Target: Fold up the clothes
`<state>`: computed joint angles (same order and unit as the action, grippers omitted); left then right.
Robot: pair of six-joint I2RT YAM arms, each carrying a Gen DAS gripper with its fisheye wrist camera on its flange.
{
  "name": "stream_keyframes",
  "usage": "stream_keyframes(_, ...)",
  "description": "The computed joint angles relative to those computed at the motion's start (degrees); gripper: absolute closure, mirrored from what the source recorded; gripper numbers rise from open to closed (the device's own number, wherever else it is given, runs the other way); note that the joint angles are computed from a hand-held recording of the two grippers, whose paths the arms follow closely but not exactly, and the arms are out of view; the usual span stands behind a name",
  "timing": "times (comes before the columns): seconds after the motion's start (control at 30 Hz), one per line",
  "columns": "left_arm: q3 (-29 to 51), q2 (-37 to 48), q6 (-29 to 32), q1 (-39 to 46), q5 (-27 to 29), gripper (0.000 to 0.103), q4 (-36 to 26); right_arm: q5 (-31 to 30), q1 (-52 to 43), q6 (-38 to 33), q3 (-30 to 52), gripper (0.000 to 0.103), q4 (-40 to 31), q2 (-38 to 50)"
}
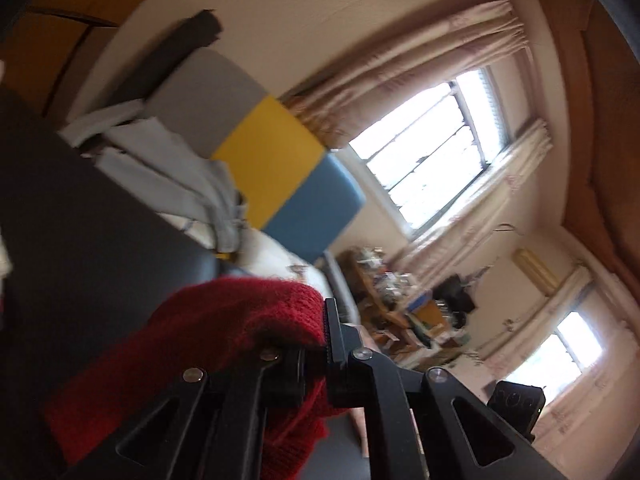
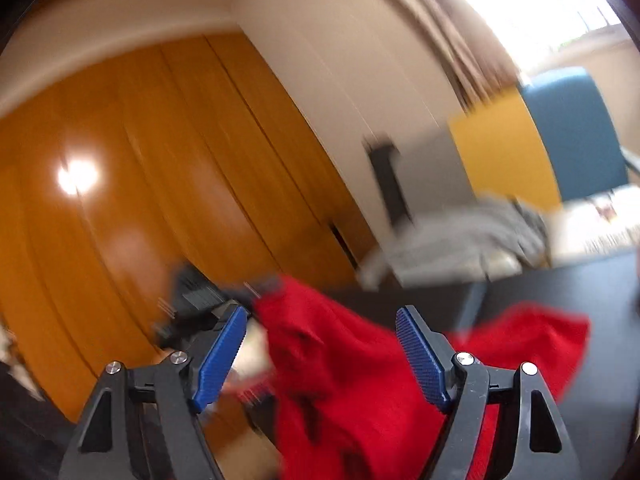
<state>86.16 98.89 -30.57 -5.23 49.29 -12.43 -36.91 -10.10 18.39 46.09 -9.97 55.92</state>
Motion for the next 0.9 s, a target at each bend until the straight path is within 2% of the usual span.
stream_keyframes(0.1, -4.27, 1.05, 1.77, 4.37, 0.29, 0.098, 0.85, 7.52, 8.56, 0.62, -3.46, 0.024, 4.14, 10.76)
stream_keyframes(0.23, -6.39, 1.06, 5.40, 9.32, 0.78, 0.098, -1.07, 13.27, 17.84, 0.01, -0.73, 0.024, 8.80, 25.51)
stream_keyframes(0.37, -7.78, 1.34, 6.75, 13.37, 2.69, 0.097, -2.41, 22.58, 27.72, -5.62, 6.04, 0.021, 7.99, 33.98)
stream_keyframes(0.47, -8.76, 2.05, 7.50, 15.45, 3.50, 0.097, -2.88, 34.04, 34.31, -13.94, 10.73, 0.018, 6.92, 39.46)
stream_keyframes(0.63, -9.79, 3.79, 8.07, 17.85, 4.66, 0.097, -2.56, 46.80, 36.46, -22.93, 17.05, 0.018, 5.93, 46.97)
stream_keyframes(0.77, -9.51, 4.98, 8.26, 18.62, 5.27, 0.097, -2.72, 46.66, 34.65, -28.37, 25.40, 0.019, 0.58, 54.50)
stream_keyframes(0.8, -9.50, 5.05, 8.54, 18.76, 5.37, 0.097, -2.79, 45.70, 34.09, -28.94, 27.09, 0.021, -0.59, 56.13)
stream_keyframes(0.83, -9.50, 4.94, 8.91, 18.79, 5.14, 0.097, -2.99, 44.64, 33.45, -29.17, 28.69, 0.043, -1.65, 57.65)
stream_keyframes(0.87, -9.57, 4.67, 9.29, 18.75, 4.68, 0.097, -3.28, 42.51, 32.32, -27.83, 29.86, 0.077, -2.26, 58.78)
stream_keyframes(0.9, -9.64, 4.38, 9.66, 18.71, 4.22, 0.097, -3.55, 38.39, 30.47, -25.08, 31.02, 0.087, -2.92, 59.87)
